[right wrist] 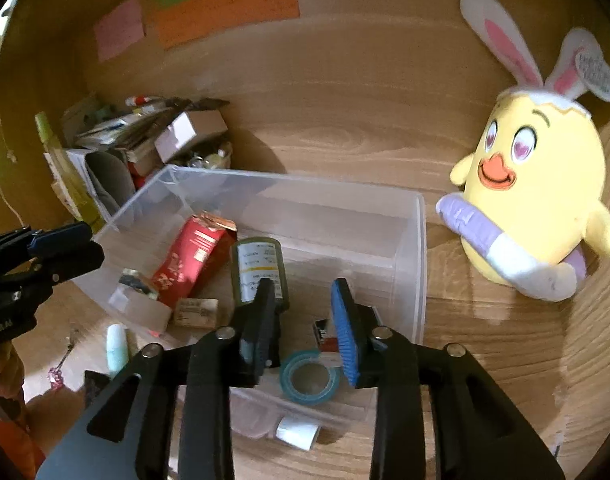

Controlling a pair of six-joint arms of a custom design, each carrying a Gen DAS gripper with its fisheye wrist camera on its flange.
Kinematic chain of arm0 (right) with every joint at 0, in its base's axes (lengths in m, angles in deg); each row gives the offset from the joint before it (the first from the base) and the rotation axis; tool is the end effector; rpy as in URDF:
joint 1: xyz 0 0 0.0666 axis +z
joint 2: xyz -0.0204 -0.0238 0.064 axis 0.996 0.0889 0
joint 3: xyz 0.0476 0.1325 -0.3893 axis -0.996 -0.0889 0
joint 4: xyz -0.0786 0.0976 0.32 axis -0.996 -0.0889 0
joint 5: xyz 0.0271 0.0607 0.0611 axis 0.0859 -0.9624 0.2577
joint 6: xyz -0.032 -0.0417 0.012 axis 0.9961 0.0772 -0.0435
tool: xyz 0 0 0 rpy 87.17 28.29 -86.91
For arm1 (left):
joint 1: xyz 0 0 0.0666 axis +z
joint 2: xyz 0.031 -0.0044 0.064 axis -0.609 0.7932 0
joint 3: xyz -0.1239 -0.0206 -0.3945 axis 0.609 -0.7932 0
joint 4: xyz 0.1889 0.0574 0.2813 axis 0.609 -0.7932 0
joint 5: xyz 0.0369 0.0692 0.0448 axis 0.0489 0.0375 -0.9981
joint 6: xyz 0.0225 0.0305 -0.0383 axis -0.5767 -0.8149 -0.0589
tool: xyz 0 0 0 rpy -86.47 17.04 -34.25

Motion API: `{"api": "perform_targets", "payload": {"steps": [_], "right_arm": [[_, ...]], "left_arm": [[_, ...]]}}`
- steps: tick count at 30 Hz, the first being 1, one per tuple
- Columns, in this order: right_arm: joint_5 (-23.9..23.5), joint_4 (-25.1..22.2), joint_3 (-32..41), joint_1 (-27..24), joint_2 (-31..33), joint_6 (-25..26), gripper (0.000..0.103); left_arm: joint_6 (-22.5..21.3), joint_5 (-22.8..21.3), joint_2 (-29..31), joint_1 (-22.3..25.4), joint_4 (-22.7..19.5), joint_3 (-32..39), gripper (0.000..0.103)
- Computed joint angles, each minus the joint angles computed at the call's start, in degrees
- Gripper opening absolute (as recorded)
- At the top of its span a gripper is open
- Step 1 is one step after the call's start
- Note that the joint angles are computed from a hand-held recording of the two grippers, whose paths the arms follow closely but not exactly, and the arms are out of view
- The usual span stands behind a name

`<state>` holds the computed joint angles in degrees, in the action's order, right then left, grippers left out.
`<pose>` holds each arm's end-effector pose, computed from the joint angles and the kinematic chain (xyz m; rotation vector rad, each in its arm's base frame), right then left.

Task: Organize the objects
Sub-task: 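Carry the grey item and white tube into the clear box and open both tools, then lift both open tools out of the box toward the desk items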

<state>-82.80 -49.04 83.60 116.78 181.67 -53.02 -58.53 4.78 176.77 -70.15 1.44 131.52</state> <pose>0.4887 0.3001 0.5006 -0.4045 2.2846 0.2781 0.4444 -0.2760 0.5271 0.2661 2.2449 -0.1831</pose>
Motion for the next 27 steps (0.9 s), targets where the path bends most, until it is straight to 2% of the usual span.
{"api": "perform_targets", "payload": {"steps": [5, 10, 12, 15, 27], "right_arm": [[1.48, 2.60, -2.87, 1.47, -3.19, 1.38, 0.047], [2.67, 5.24, -6.77, 2.89, -6.84, 1.87, 0.067], [3.58, 6.00, -8.25, 3.53, -8.19, 1.96, 0.070], [4.18, 6.89, -10.33, 4.32, -9.93, 1.84, 0.072], [5.38, 8.74, -18.01, 6.74, -15.00, 0.43, 0.073]], "left_arm": [[-0.22, -1.01, -2.36, -0.93, 0.65, -1.61, 0.065], [0.93, -0.90, -4.11, -1.46, 0.15, -2.80, 0.079], [1.67, -0.57, -4.95, -1.54, 0.20, -3.75, 0.084], [2.24, -0.94, -6.10, -1.83, 0.64, -5.38, 0.087], [3.67, -3.02, -8.59, -3.93, -0.57, -10.14, 0.092]]}}
